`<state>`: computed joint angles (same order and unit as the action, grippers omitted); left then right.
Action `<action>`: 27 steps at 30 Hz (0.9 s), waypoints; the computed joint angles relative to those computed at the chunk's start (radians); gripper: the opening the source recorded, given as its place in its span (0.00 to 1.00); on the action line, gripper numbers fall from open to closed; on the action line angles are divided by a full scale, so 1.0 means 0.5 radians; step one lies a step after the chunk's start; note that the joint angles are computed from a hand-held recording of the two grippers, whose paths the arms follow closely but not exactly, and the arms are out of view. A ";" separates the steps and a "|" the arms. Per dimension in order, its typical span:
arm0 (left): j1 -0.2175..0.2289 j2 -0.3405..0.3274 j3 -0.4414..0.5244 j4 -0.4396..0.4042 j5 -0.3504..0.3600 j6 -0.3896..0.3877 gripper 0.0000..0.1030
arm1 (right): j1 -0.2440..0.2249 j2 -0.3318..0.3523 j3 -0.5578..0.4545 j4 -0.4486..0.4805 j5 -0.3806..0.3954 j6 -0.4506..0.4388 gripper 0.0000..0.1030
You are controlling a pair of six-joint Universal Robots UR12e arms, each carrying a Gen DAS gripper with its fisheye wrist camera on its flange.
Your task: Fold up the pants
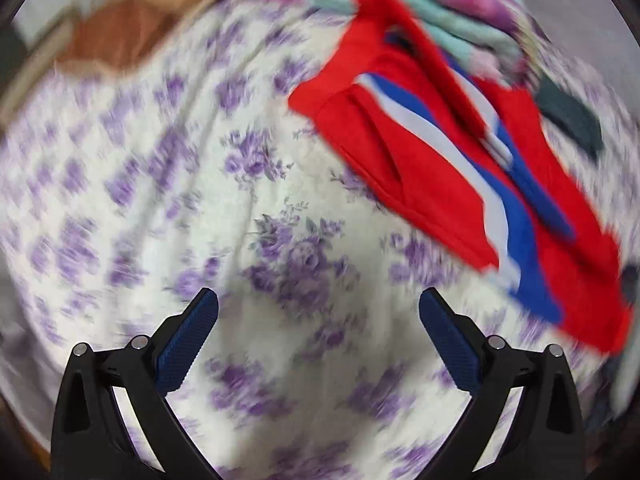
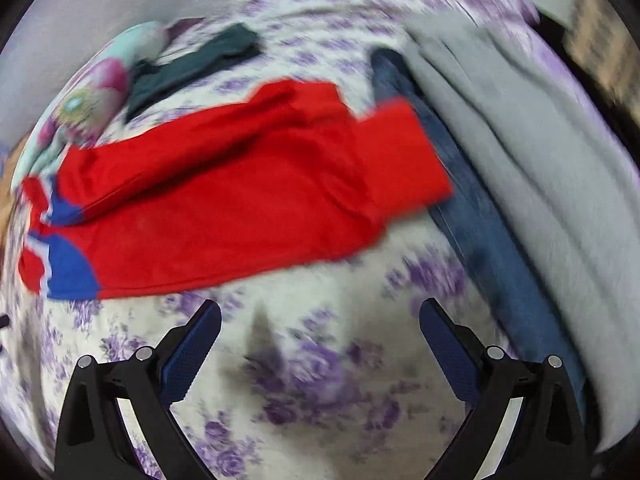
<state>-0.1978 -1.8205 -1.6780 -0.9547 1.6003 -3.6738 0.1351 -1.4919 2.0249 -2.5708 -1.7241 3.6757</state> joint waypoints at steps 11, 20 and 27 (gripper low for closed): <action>0.120 -0.393 0.395 -0.134 -0.339 -0.365 0.96 | -0.124 -0.083 0.092 0.017 0.131 0.233 0.97; -0.118 -0.462 0.610 -0.158 0.503 0.141 0.07 | -0.127 0.041 -0.022 -0.043 0.062 0.187 0.97; -0.062 -0.271 0.323 0.165 0.289 0.018 0.07 | -0.162 0.246 -0.207 -0.029 0.197 -0.013 0.40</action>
<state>-0.2288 -1.9560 -1.5164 -0.8720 1.7448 -3.6649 0.0541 -1.3687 1.9215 -2.5852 -1.6254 3.6690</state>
